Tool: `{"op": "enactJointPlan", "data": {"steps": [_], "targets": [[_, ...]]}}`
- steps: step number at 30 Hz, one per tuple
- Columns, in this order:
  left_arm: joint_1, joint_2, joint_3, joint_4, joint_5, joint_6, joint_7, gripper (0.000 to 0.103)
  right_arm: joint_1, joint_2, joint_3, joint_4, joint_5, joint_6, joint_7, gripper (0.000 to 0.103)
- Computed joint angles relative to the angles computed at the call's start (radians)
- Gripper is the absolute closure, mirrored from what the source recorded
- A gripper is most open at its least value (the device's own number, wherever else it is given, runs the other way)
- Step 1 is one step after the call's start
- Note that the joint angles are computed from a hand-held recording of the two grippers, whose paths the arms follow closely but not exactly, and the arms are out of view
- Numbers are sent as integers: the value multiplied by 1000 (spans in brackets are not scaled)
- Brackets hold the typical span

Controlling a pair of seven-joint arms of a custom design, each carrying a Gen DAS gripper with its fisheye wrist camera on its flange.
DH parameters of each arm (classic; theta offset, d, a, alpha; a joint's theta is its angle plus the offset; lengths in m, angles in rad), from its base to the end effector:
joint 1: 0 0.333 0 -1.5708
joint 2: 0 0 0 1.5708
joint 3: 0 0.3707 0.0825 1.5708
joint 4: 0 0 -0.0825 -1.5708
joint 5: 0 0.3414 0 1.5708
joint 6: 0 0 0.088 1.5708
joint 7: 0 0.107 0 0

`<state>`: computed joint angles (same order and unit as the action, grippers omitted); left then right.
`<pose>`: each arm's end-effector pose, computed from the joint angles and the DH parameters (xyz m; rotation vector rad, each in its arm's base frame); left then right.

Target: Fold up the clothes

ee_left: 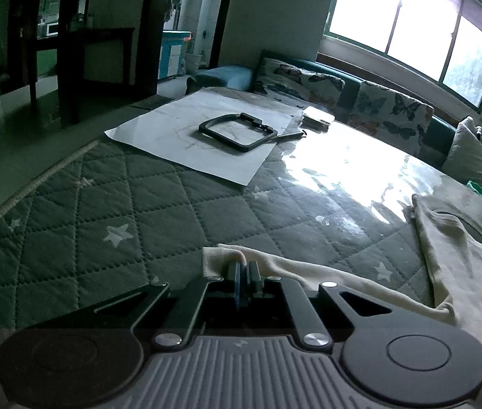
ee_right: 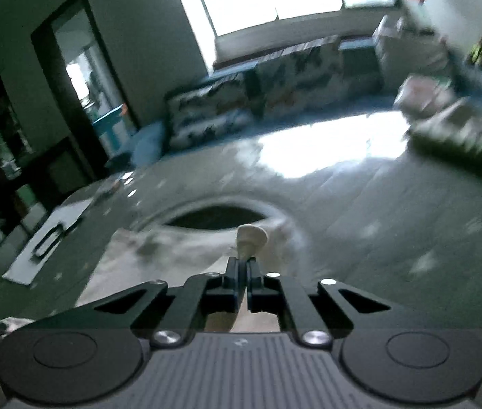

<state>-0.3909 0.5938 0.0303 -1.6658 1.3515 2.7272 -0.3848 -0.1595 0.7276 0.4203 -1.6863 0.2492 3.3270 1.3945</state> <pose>0.6404 -0.2850 0.3618 -2.0261 1.3132 -0.8129 0.7280 0.0783 0.3806 -1.5146 1.6268 -0.5048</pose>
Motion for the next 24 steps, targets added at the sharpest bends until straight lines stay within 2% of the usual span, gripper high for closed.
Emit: {"op": "enactJointPlan", "data": {"steps": [3, 4, 9, 15, 20, 24], "targets": [[-2, 1, 0, 2, -5, -6, 6, 98, 49, -62, -107, -74, 23, 81, 17, 100], [-2, 1, 0, 2, -6, -8, 8, 98, 86, -85, -173, -101, 42, 107, 26, 100], [-3, 2, 0, 3, -10, -16, 20, 98, 256, -146, -428, -215, 155, 182, 39, 100], [-7, 3, -1, 7, -26, -42, 42, 99, 413, -136, -636, -279, 298, 131, -20, 99], [-9, -1, 1, 3, -33, -63, 47, 99, 525, -99, -775, -282, 363, 66, -57, 98], [-7, -1, -2, 6, -41, -82, 61, 99, 629, -63, -911, -284, 384, 16, -41, 81]]}}
